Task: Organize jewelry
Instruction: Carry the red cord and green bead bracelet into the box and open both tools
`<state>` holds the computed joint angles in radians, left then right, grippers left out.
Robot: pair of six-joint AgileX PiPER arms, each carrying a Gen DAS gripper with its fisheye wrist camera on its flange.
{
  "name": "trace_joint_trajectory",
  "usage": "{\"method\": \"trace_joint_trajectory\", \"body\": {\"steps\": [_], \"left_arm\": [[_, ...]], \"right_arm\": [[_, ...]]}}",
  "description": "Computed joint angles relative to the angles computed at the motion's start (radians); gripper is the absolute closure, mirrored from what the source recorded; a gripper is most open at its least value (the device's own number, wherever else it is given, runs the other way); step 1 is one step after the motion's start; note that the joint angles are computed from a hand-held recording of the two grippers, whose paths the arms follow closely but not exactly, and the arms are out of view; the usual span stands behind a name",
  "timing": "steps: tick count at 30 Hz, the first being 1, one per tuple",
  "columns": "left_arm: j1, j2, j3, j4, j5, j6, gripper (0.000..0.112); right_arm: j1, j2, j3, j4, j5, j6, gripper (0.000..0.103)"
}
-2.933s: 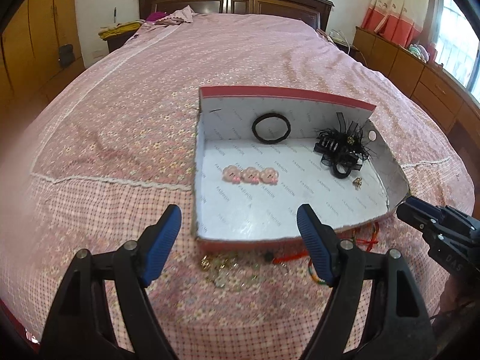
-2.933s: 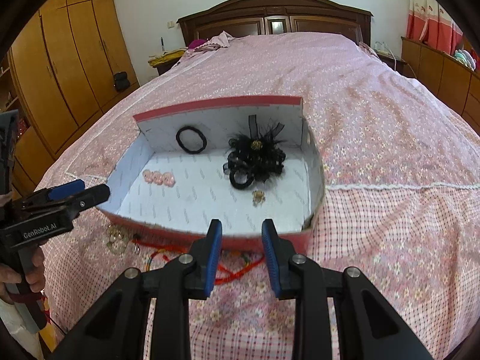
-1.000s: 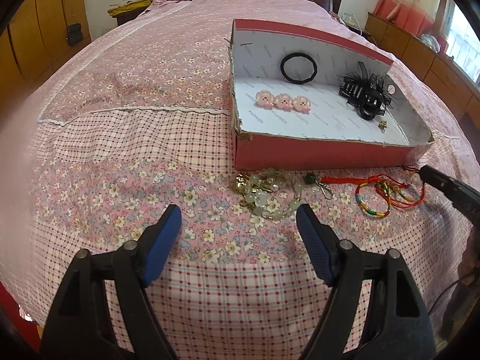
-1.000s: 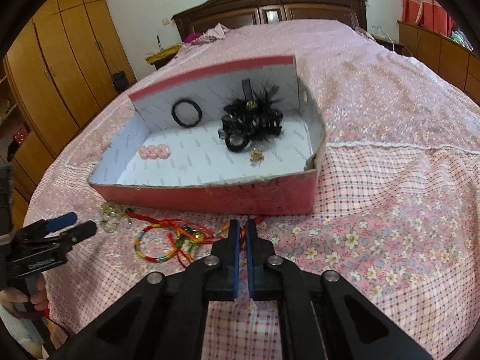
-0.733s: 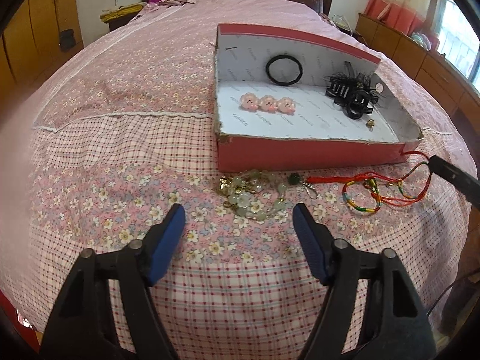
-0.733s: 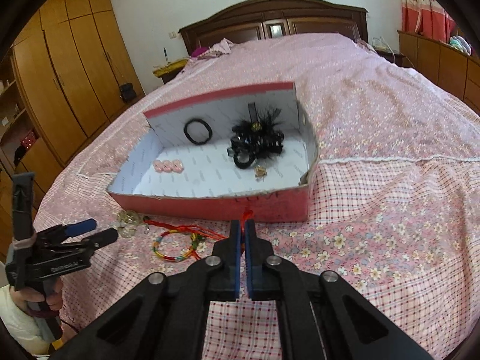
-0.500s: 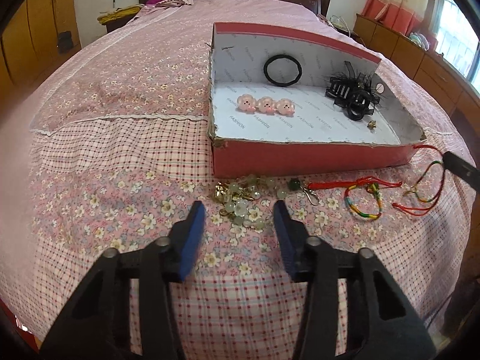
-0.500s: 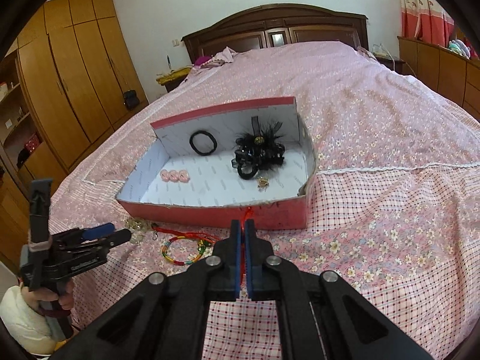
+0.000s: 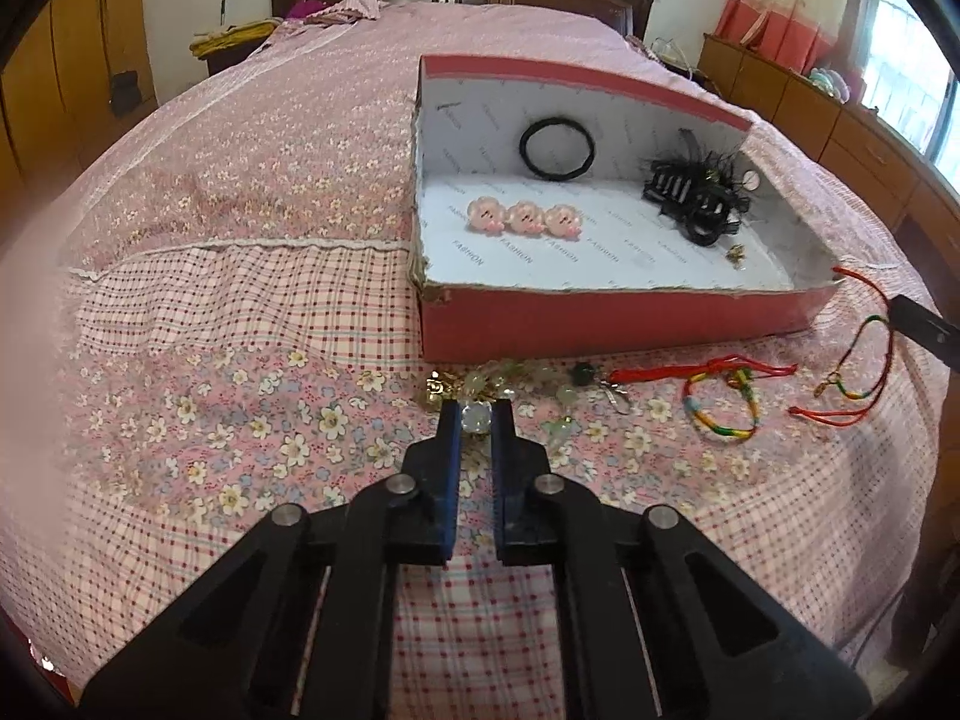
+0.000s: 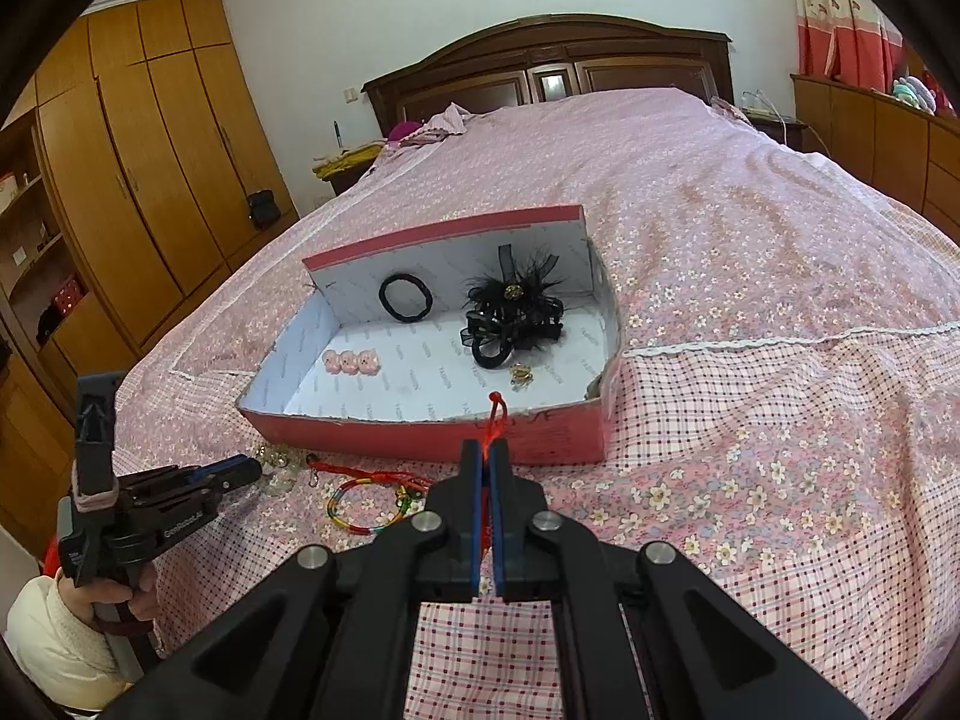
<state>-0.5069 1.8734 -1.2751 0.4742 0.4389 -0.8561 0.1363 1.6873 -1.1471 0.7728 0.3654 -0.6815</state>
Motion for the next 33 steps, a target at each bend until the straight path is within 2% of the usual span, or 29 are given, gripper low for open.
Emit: {"method": "trace_joint_trajectory", "body": {"steps": [17,24,33], "left_arm": [[-0.062,-0.155,0.038,0.111,0.004,-0.062,0.112],[-0.075,-0.171,-0.003,0.155,0.028,-0.081,0.112],[-0.051,-0.147,-0.098,0.122,0.050,-0.005,0.112]], "right_arm": [[-0.002,-0.075,0.031,0.057,-0.010,-0.053,0.100],[0.007,-0.102,0.021,0.053,-0.012,-0.055,0.100],[0.017,-0.084,-0.051,-0.004,-0.001,-0.011,0.100]]}}
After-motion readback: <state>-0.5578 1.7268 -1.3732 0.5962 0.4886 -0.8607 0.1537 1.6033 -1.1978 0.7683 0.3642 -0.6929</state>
